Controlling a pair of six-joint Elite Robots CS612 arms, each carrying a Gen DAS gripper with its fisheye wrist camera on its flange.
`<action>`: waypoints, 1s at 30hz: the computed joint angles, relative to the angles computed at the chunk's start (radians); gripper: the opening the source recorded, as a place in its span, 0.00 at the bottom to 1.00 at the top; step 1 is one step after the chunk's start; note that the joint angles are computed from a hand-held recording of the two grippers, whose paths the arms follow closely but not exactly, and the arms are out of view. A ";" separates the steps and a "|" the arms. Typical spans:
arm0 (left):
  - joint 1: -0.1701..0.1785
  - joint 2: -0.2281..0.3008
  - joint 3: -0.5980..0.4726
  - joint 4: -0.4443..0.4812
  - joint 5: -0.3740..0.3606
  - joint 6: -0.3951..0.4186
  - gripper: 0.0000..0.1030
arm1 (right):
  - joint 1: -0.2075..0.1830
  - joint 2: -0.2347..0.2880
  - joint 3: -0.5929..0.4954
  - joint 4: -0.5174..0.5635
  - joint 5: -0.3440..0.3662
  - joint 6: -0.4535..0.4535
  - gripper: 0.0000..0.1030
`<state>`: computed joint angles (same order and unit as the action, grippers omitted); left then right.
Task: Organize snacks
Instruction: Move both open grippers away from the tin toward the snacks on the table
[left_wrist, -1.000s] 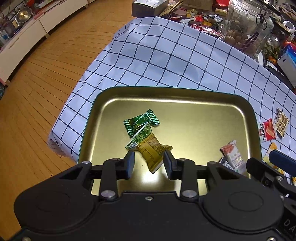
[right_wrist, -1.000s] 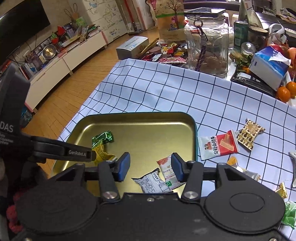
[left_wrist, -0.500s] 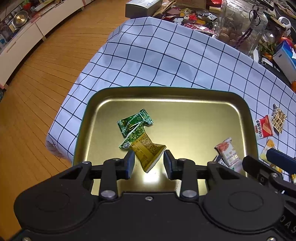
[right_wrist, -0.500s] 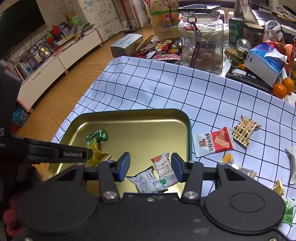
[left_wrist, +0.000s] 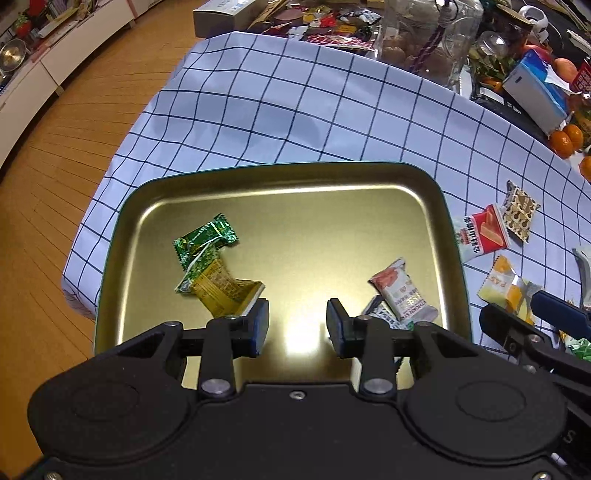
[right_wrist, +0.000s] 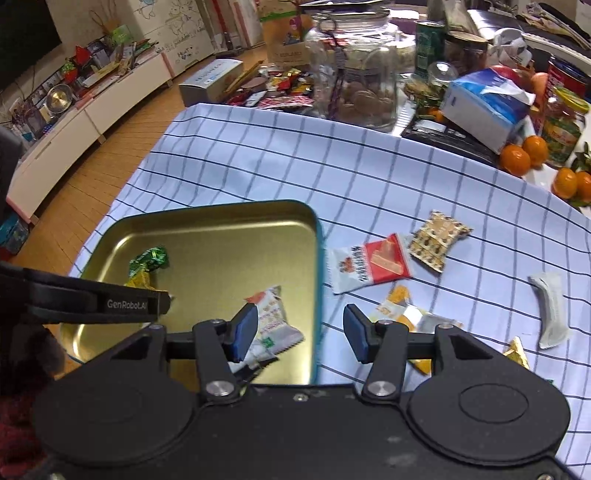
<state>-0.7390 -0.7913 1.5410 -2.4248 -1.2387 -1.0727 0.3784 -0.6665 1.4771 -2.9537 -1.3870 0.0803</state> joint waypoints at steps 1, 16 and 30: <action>-0.003 0.004 -0.007 -0.001 0.002 0.008 0.43 | -0.004 -0.002 0.005 -0.001 -0.010 0.005 0.53; -0.031 0.057 -0.086 -0.040 -0.009 0.129 0.43 | -0.073 -0.034 0.066 0.013 -0.149 0.149 0.55; -0.039 0.093 -0.172 -0.031 -0.032 0.244 0.43 | -0.134 -0.044 0.058 0.200 -0.054 0.350 0.56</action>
